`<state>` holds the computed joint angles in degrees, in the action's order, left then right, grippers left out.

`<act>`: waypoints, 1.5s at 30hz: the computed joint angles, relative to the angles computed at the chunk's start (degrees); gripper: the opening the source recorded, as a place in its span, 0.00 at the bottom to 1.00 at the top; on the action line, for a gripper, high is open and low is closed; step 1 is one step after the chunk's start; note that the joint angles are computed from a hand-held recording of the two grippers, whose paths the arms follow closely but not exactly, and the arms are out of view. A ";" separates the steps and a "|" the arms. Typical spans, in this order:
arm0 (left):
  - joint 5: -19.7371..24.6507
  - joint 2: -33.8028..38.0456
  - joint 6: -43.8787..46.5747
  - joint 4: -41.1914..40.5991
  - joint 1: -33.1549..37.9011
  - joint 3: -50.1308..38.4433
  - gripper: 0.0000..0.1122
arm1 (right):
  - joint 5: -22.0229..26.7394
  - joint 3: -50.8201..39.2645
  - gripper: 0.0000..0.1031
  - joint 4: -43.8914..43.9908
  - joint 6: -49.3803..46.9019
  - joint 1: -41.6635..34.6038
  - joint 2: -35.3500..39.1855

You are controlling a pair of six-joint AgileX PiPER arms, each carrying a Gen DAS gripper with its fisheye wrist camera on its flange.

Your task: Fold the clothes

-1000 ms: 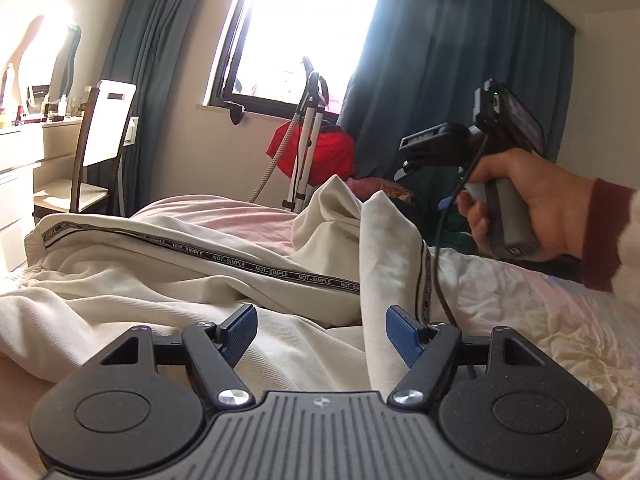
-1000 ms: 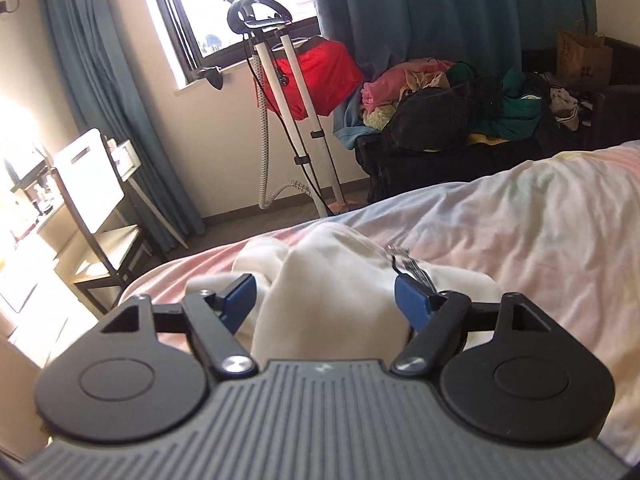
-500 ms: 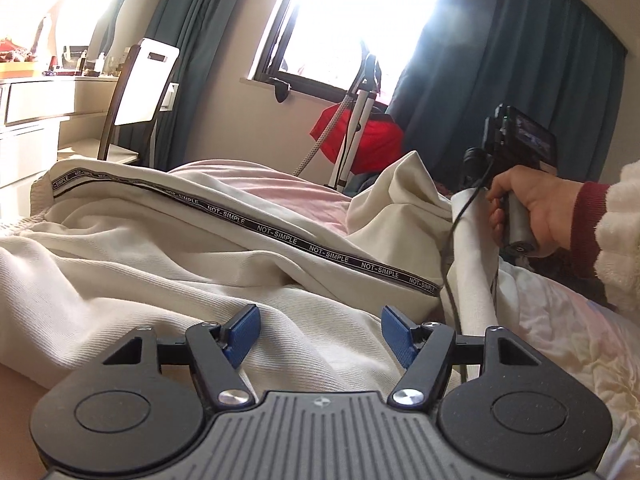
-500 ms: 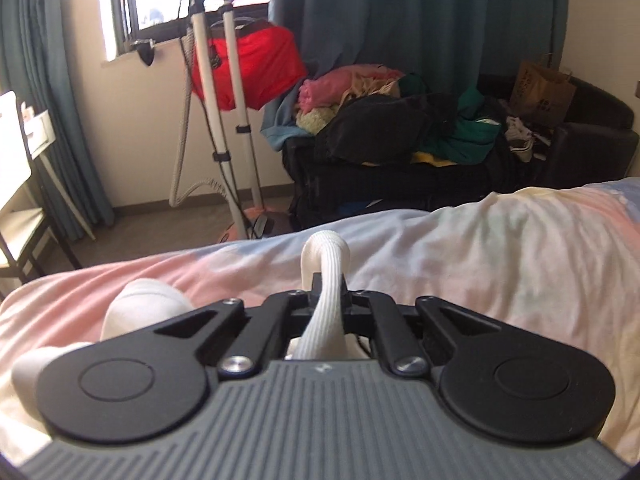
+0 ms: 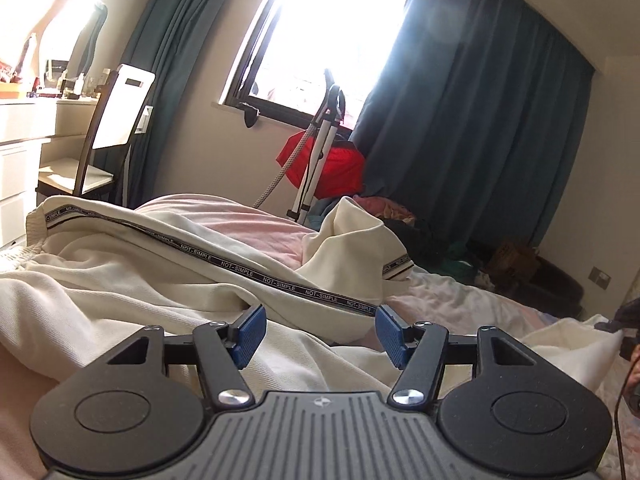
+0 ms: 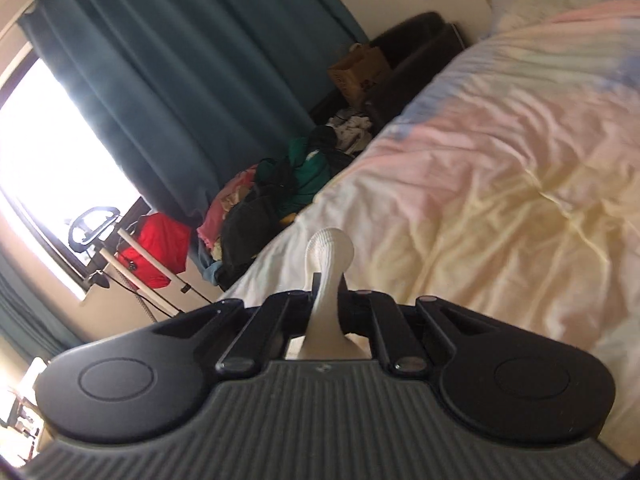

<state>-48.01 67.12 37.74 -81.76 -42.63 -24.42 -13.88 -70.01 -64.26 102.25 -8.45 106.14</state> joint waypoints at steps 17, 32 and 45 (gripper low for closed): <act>-15.15 10.92 4.59 -10.68 -19.12 -4.56 0.56 | -23.94 20.38 0.72 1.84 -15.09 -16.33 -2.14; -7.49 15.31 4.07 -3.35 -12.28 -5.18 0.59 | -28.93 6.36 0.81 -12.15 0.88 -21.80 12.71; -4.37 15.73 6.19 -5.23 -9.47 -5.87 0.59 | -43.80 -1.87 0.66 -21.68 11.23 -25.37 21.59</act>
